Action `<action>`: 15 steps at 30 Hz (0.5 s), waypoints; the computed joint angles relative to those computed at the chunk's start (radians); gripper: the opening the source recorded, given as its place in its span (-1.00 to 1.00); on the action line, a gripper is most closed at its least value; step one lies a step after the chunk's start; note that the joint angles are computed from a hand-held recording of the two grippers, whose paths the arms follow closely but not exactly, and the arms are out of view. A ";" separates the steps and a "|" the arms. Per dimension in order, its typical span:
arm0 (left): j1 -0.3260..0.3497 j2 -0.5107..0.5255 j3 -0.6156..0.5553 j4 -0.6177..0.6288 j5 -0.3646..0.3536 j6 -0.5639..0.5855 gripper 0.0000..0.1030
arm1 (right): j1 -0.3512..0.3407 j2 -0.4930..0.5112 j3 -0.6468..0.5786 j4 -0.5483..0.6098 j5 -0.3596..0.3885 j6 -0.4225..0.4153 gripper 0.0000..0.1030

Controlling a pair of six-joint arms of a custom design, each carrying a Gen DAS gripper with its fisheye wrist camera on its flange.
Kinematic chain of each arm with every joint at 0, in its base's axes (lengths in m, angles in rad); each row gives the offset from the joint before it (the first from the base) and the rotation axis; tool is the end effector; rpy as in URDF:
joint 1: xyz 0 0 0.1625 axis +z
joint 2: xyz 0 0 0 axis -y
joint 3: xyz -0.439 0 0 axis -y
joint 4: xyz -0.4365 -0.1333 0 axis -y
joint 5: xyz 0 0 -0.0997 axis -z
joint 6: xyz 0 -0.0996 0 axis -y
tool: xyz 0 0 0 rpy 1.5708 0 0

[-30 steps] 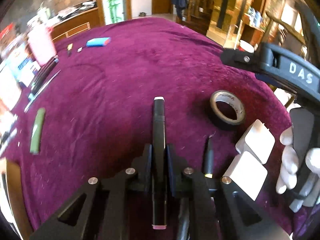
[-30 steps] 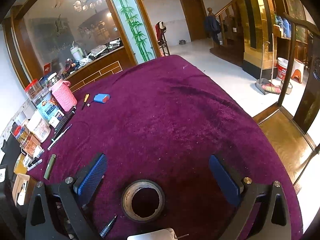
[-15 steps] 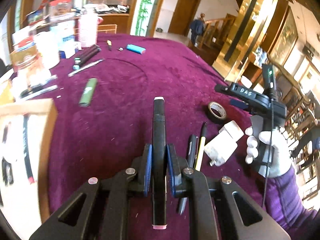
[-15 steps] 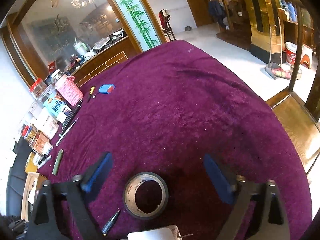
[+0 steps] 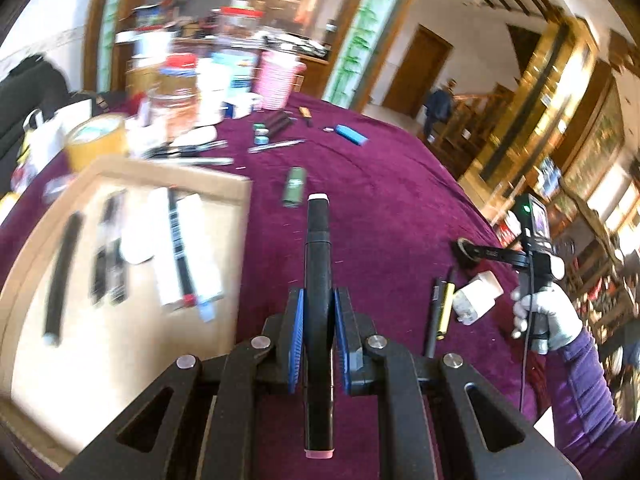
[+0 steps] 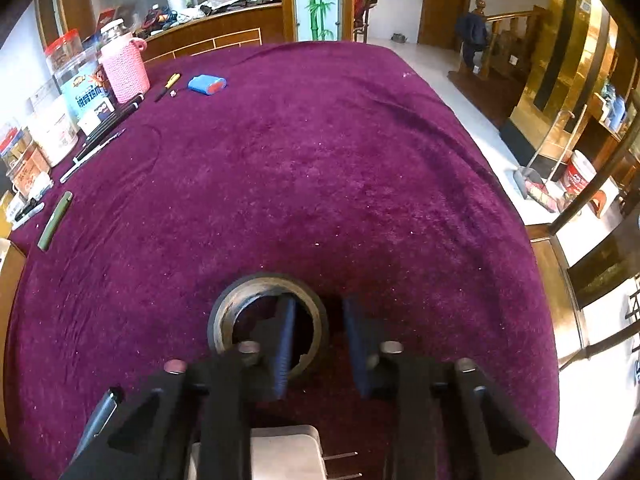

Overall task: Organize rigid objects
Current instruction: 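Carry the marker to the tray while the right tool grasps the black tape roll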

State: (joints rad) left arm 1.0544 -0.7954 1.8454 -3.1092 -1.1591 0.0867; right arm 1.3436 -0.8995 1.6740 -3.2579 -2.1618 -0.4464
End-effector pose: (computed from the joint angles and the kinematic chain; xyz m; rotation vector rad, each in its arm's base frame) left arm -0.1730 -0.6554 0.0636 0.6774 2.6578 -0.7888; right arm -0.0845 -0.7107 0.2293 -0.0856 -2.2093 0.7931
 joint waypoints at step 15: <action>0.122 -0.125 0.042 0.035 0.154 -0.146 -0.72 | 0.084 -0.061 0.127 -0.082 0.234 0.018 -0.78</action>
State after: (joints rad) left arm 1.1759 -0.9206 1.8870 -3.0745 -1.0048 -0.0596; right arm 1.4277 -0.9604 1.8008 -3.3394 -1.9275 -0.4287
